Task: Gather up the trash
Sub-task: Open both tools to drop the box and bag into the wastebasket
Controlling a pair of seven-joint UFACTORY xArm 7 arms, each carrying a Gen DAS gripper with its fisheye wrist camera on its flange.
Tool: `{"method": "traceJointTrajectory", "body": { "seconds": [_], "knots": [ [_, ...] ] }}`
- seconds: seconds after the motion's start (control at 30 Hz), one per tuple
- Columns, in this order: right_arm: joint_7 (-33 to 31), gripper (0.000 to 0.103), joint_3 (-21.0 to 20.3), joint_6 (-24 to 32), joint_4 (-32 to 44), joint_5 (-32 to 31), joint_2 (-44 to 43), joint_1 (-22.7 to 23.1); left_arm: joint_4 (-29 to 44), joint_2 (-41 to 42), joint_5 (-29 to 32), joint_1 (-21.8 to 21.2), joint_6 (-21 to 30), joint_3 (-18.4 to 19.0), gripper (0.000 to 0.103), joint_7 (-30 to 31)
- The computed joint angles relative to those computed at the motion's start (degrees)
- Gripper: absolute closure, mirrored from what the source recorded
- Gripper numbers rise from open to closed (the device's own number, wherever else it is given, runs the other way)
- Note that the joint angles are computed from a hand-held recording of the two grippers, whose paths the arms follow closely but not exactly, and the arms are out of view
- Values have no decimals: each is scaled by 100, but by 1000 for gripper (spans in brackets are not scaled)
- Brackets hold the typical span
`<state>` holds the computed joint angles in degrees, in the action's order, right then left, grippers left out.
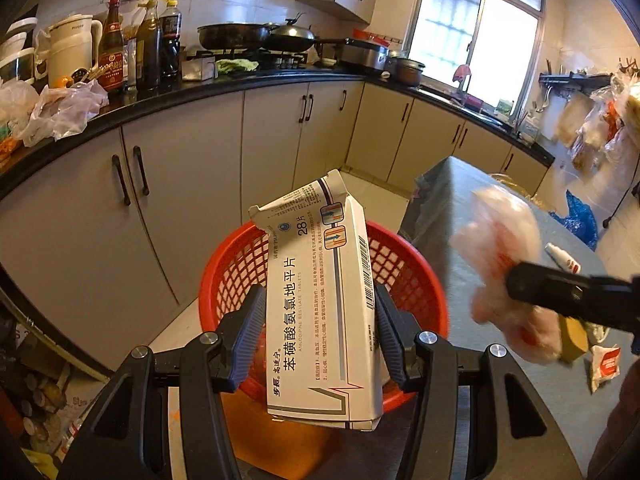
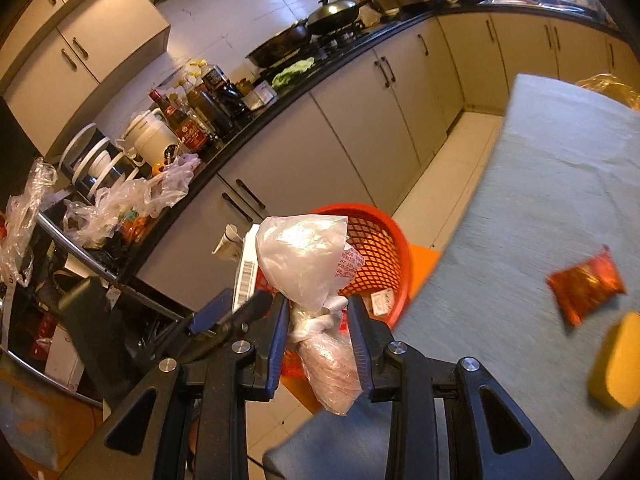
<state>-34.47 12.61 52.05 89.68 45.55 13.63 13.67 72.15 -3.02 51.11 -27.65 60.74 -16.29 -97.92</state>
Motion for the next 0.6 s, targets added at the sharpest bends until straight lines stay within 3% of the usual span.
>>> {"method": "traceJointTrajectory", "body": {
  "seconds": [0.13,0.2,0.27,0.6],
  "knots": [
    [337,68,58,-95,435,-357,459,184,-85,-39,-51,55,-74,49,51,42],
    [416,62,104,-78,573,-437,615,183,-144,-77,-82,96,-188,68,48,19],
    [383,52,154,-134,593,-416,660,144,-156,-86,-41,126,-200,54,37,-26],
    [-154,50,89,-344,-104,159,-10,-211,190,109,178,-6,0,-57,34,-29]
  ]
}}
